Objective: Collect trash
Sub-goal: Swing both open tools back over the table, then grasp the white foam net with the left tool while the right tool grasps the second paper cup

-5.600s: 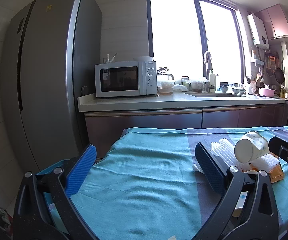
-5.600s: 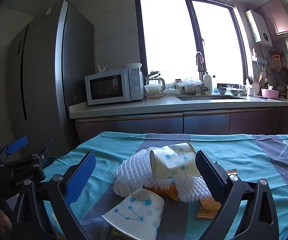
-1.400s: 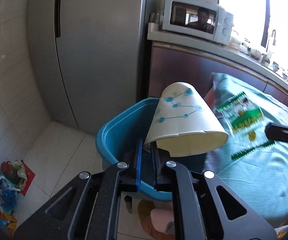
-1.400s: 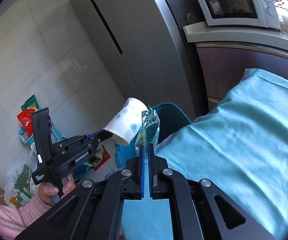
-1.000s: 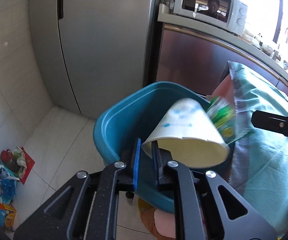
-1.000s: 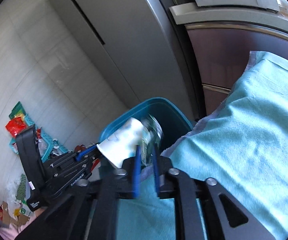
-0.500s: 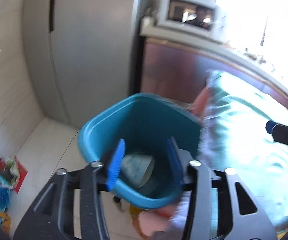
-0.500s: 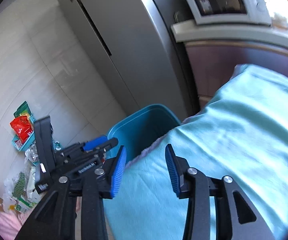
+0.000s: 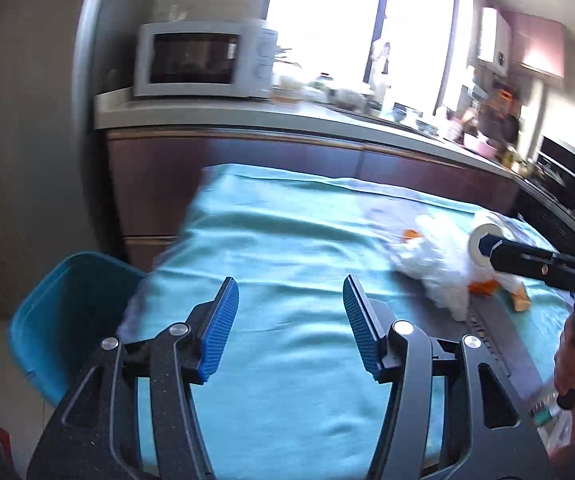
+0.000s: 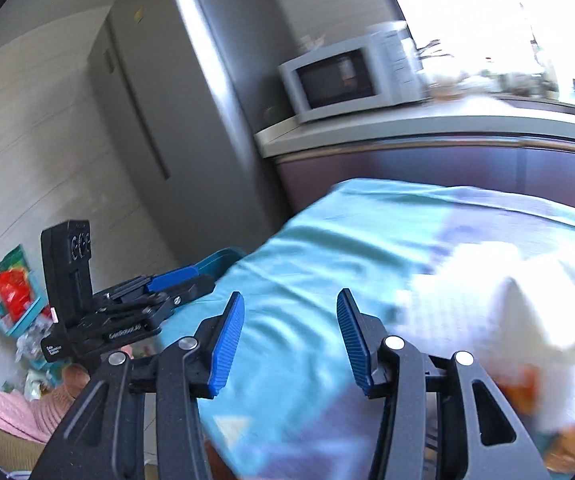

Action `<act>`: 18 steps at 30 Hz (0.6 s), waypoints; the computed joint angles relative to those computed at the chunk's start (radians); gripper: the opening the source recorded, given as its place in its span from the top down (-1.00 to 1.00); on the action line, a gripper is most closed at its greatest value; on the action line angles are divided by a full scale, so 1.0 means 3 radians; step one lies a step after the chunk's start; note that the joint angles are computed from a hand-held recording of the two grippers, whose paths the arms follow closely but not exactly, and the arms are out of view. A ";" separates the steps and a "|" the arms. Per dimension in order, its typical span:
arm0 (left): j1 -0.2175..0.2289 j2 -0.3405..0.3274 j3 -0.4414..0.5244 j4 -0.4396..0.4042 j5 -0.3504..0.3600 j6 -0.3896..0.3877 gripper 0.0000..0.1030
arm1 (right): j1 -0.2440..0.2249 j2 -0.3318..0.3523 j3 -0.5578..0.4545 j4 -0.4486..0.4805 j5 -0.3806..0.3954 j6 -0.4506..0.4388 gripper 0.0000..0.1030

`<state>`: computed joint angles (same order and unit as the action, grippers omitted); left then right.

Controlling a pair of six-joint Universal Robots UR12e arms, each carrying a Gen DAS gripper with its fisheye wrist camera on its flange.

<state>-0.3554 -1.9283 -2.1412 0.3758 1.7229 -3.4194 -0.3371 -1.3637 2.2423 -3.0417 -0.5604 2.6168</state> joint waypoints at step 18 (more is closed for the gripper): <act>-0.0292 -0.0457 0.0885 -0.0763 -0.0566 0.0341 -0.19 | -0.0443 0.0473 -0.0251 -0.0715 -0.0141 0.0952 -0.03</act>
<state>-0.4429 -2.0655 -1.8756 0.1469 1.5531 -3.3171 -0.4701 -1.2219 2.1671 -3.2562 -0.6025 2.9025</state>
